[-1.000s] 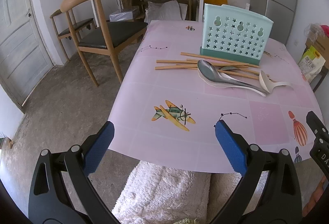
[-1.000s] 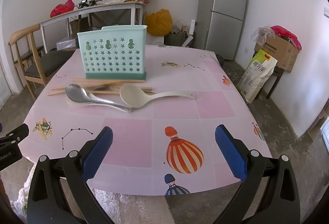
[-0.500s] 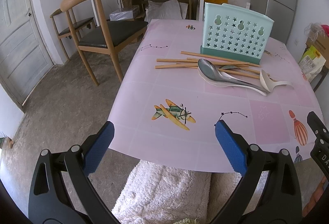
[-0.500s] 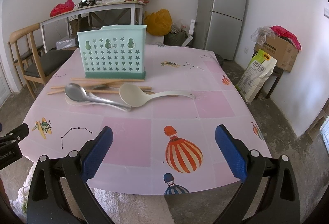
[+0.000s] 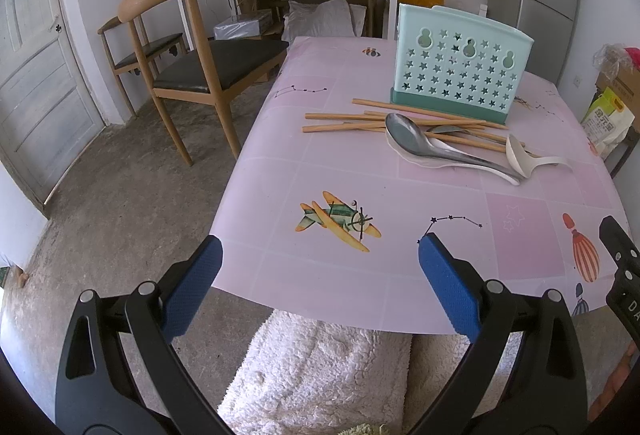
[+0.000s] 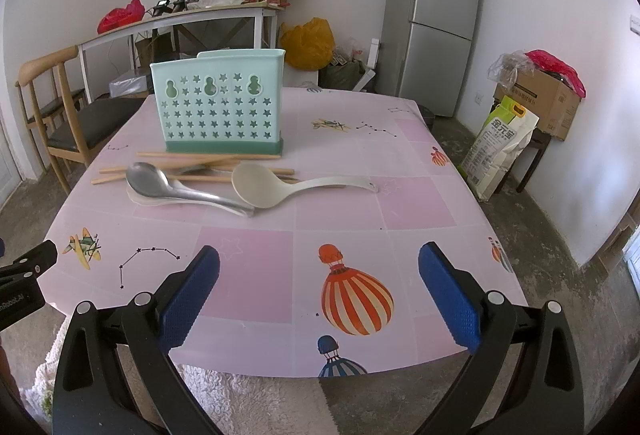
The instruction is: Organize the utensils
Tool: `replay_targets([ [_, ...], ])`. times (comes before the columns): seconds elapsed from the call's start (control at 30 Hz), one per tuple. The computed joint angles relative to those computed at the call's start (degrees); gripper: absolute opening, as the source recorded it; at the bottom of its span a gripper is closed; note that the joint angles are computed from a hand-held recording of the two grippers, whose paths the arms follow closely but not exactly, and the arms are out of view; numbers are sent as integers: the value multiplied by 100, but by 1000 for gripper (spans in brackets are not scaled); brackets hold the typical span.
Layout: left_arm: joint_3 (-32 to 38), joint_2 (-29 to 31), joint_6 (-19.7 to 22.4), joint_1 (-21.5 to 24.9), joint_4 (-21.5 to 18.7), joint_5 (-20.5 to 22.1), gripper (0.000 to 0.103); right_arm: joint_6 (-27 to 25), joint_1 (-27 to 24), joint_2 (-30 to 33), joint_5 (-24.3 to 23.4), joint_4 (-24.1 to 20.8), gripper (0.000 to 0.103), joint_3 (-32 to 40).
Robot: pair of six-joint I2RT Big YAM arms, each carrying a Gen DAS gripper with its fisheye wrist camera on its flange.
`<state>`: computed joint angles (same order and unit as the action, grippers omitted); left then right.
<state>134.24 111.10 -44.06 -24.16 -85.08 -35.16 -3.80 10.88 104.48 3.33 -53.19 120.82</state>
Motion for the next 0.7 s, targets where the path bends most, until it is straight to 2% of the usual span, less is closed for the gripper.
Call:
replay_targets([
  [0.07, 218, 100, -22, -15, -138, 5, 95, 3, 6, 6, 8, -14, 97, 13],
  [0.3, 1, 8, 20, 15, 3, 21, 95, 5, 8, 22, 3, -5, 97, 24],
  [0.33, 230, 108, -26, -14, -146, 5, 95, 5, 8, 22, 3, -5, 97, 24],
  [0.7, 259, 128, -19, -5, -166, 18, 95, 2, 6, 17, 2, -8, 97, 19],
])
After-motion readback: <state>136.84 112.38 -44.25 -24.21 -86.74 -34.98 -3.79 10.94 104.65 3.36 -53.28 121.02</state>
